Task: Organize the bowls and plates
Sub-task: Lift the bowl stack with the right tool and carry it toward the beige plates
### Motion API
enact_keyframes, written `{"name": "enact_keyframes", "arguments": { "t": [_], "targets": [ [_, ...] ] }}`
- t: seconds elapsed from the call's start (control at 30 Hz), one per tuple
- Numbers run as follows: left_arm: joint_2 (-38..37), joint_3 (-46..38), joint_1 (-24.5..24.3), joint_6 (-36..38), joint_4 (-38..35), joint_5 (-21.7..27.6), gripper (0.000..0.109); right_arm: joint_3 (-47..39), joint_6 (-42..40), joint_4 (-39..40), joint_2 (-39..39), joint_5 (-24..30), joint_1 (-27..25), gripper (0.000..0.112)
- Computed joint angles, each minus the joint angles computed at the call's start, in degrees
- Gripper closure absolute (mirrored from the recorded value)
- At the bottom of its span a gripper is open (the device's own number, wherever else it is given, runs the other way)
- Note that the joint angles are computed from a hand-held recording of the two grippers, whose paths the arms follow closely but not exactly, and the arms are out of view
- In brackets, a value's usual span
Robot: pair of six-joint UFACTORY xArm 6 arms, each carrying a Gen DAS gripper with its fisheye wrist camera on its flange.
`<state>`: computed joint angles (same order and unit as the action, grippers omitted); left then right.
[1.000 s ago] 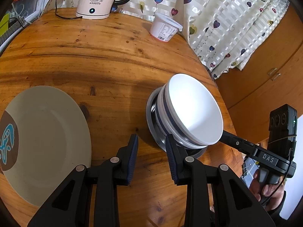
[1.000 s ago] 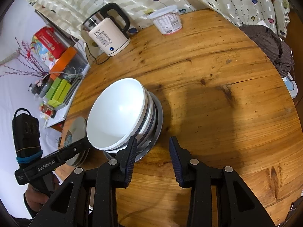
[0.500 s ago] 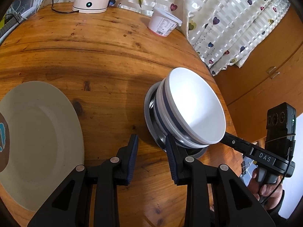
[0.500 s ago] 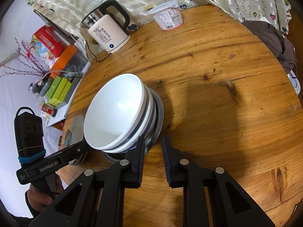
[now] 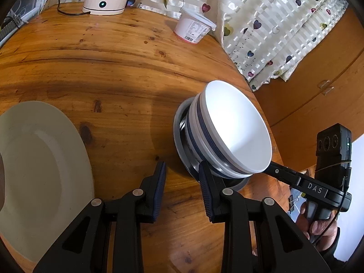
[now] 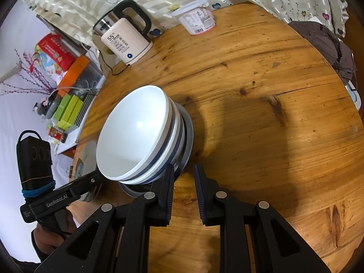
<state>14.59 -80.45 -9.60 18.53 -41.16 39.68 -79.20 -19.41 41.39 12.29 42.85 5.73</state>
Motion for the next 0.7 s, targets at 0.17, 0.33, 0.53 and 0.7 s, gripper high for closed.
{"name": "enact_keyframes", "arguments": {
  "t": [0.17,0.33,0.53,0.7],
  "targets": [
    [0.25,-0.19,0.08,0.51,-0.88,0.11,0.078,-0.75,-0.18,1.91,0.66,1.41,-0.70,0.093],
    [0.15,-0.01,0.29,0.85,-1.61,0.13,0.078,-1.15,-0.19,2.98,1.03,2.23,-1.09,0.093],
    [-0.22,0.56,0.65,0.55,-1.78,-0.58,0.078,-0.51,-1.21,2.52,0.62,0.44,-0.85,0.093],
    [-0.36,0.96,0.82,0.58,-2.49,-0.93,0.078,0.13,-1.21,1.41,0.28,-1.95,-0.50,0.092]
  ]
}}
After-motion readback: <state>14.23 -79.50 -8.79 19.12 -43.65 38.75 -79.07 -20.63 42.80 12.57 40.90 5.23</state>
